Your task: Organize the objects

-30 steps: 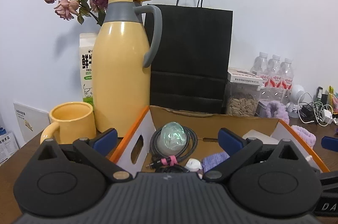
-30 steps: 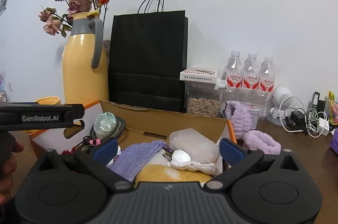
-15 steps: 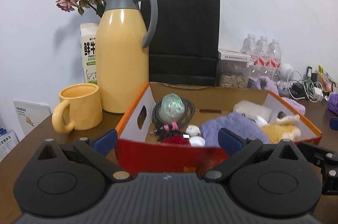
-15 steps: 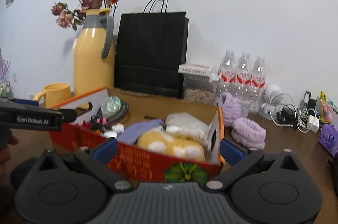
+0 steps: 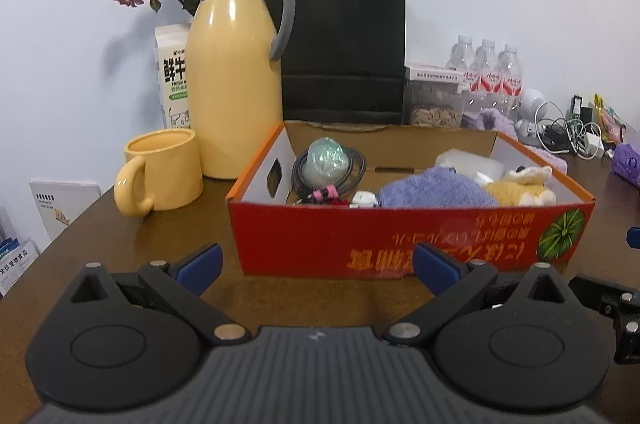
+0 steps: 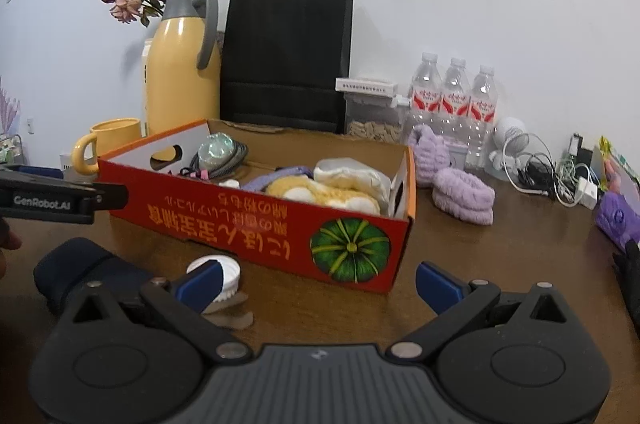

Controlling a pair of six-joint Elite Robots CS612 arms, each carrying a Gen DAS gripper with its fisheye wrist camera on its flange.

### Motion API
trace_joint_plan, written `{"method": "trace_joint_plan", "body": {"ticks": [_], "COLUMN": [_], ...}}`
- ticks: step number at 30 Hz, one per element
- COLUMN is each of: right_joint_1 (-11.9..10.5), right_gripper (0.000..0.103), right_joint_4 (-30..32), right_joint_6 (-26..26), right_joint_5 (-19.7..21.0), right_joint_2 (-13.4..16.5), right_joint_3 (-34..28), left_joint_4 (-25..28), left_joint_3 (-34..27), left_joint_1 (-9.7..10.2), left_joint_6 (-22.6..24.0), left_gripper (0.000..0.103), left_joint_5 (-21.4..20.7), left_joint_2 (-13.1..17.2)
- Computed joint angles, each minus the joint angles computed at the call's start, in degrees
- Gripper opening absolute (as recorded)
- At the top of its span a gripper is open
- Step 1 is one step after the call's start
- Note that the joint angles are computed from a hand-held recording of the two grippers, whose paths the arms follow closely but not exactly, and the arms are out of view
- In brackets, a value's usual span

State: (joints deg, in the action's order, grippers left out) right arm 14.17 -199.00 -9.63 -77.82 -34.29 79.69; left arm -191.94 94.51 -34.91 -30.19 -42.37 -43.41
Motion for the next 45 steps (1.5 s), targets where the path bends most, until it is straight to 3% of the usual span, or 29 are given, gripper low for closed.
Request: {"method": "trace_joint_plan", "body": {"ticks": [8, 13, 17, 19, 25, 29, 30, 31, 35, 45], "right_joint_1": [0.0, -0.1, 0.1, 0.3, 0.7, 1.4, 1.4, 1.5, 1.6, 1.3], "right_gripper": [0.101, 0.089, 0.085, 0.076, 0.067, 0.060, 0.051, 0.034, 0.006, 0.004], "right_joint_4": [3.0, 5.7, 8.4, 10.9, 17.0, 17.1, 17.0, 16.6, 15.4, 5.9], "right_joint_6": [-0.4, -1.9, -4.2, -5.1, -3.4, -3.5, -3.5, -3.5, -4.0, -1.5], "right_joint_5": [0.2, 3.3, 5.7, 6.1, 7.3, 6.0, 6.0, 6.1, 6.2, 5.6], "right_joint_2": [-0.2, -0.6, -0.8, -0.9, -0.2, 0.4, 0.4, 0.4, 0.2, 0.2], "right_joint_3": [0.0, 0.2, 0.2, -0.2, -2.9, -4.0, -4.1, -4.0, -3.4, -1.4], "left_joint_4": [1.3, 1.9, 2.6, 2.8, 2.4, 2.1, 2.3, 2.5, 2.7, 3.5], "left_joint_3": [1.2, 1.4, 1.5, 1.6, 1.9, 1.9, 1.9, 1.9, 1.9, 2.0], "left_joint_1": [-0.11, 0.04, 0.05, 0.01, -0.07, -0.11, -0.10, -0.08, -0.07, 0.16], "left_joint_6": [-2.2, -2.7, -3.3, -3.6, -3.6, -3.3, -3.4, -3.5, -3.6, -4.8], "left_gripper": [0.103, 0.103, 0.103, 0.103, 0.103, 0.103, 0.103, 0.103, 0.103, 0.103], "left_joint_5": [0.1, -0.5, -0.5, -0.3, -0.4, -0.6, -0.6, -0.6, -0.6, -0.5], "left_joint_2": [-0.8, -1.0, -1.2, -1.3, -1.5, -1.5, -1.5, -1.6, -1.6, -1.7]}}
